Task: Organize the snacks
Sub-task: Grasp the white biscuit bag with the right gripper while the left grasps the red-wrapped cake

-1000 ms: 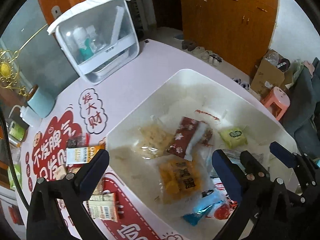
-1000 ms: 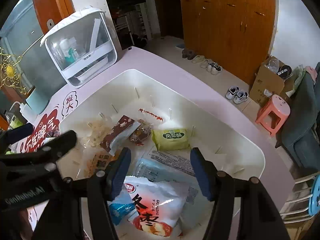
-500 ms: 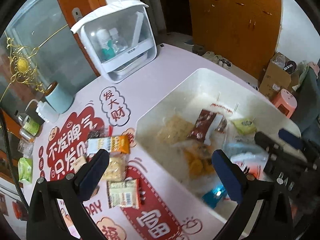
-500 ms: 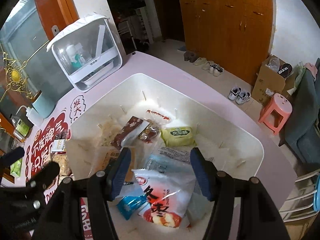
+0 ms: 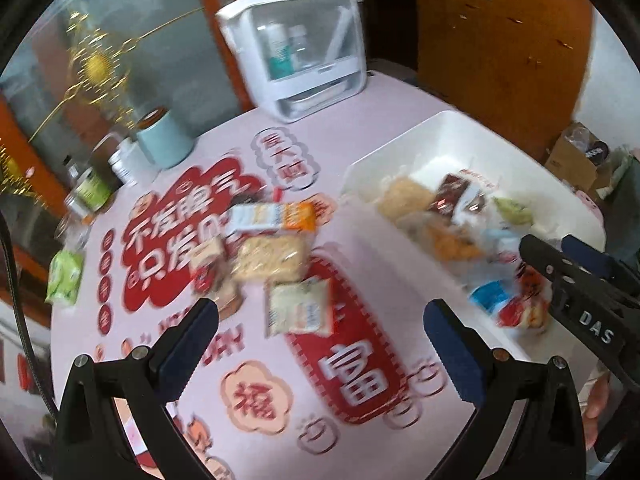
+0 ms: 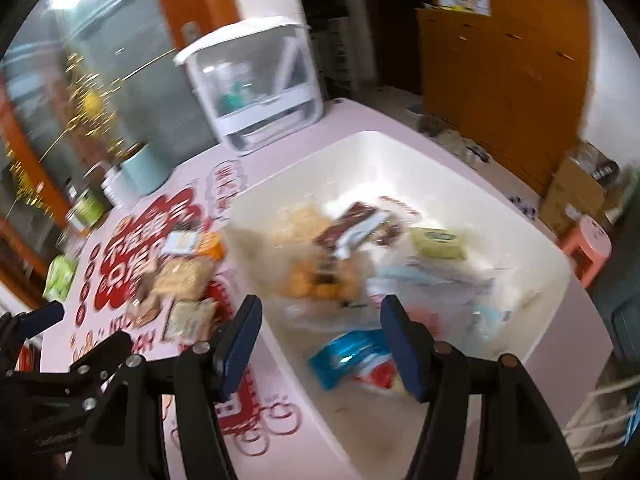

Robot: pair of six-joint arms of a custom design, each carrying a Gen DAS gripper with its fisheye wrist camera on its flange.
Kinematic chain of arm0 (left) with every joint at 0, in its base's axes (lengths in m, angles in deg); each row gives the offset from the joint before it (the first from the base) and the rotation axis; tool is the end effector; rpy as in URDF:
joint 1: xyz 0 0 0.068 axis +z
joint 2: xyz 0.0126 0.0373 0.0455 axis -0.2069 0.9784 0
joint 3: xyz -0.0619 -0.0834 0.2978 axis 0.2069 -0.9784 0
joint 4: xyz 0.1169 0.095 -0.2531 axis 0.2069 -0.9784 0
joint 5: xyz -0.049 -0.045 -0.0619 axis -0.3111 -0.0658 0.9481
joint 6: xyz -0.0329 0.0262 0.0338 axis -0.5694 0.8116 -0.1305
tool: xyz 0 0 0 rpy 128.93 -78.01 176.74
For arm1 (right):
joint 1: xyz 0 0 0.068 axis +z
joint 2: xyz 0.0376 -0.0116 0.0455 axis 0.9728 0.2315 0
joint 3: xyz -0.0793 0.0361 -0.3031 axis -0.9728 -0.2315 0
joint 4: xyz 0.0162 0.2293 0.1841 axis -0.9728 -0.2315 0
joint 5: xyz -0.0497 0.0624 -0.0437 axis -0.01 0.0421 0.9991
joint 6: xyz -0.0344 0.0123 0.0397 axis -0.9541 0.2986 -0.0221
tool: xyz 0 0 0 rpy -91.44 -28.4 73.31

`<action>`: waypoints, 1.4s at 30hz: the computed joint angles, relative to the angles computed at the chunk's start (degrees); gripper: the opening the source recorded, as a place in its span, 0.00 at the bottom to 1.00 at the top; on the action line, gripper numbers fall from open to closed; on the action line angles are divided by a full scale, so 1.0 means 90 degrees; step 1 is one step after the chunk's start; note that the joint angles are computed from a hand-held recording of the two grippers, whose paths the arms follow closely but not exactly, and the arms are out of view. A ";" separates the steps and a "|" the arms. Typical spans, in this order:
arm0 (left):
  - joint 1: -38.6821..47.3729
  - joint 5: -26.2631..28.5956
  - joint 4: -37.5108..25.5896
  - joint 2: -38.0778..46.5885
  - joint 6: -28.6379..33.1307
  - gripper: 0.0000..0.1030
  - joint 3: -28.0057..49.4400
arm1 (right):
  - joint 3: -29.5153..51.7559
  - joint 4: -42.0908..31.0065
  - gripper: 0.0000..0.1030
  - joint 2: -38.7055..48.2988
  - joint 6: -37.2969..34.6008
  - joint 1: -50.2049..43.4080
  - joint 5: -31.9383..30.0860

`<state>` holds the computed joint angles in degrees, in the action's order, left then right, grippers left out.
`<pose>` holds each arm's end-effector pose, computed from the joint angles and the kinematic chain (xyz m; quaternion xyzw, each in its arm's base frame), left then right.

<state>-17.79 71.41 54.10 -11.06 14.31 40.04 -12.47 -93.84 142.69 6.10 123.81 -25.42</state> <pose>0.2268 -0.0268 0.2452 0.2434 0.9244 -0.0061 0.2936 0.1480 0.1307 0.2170 0.2079 0.9154 0.0045 0.3448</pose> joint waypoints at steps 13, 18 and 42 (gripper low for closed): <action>0.2789 0.0492 0.0221 0.0799 0.1294 0.99 0.0018 | 0.0737 0.1125 0.60 0.1775 -0.0697 0.0730 -0.0199; 0.3463 0.0712 0.0386 0.1481 0.1466 0.99 0.0491 | 0.0993 0.1540 0.60 0.2453 -0.1084 0.0616 -0.0581; 0.2330 0.0803 0.1099 0.4838 0.1371 0.99 0.2634 | 0.1882 0.3499 0.84 0.5145 -0.1490 -0.0774 -0.2612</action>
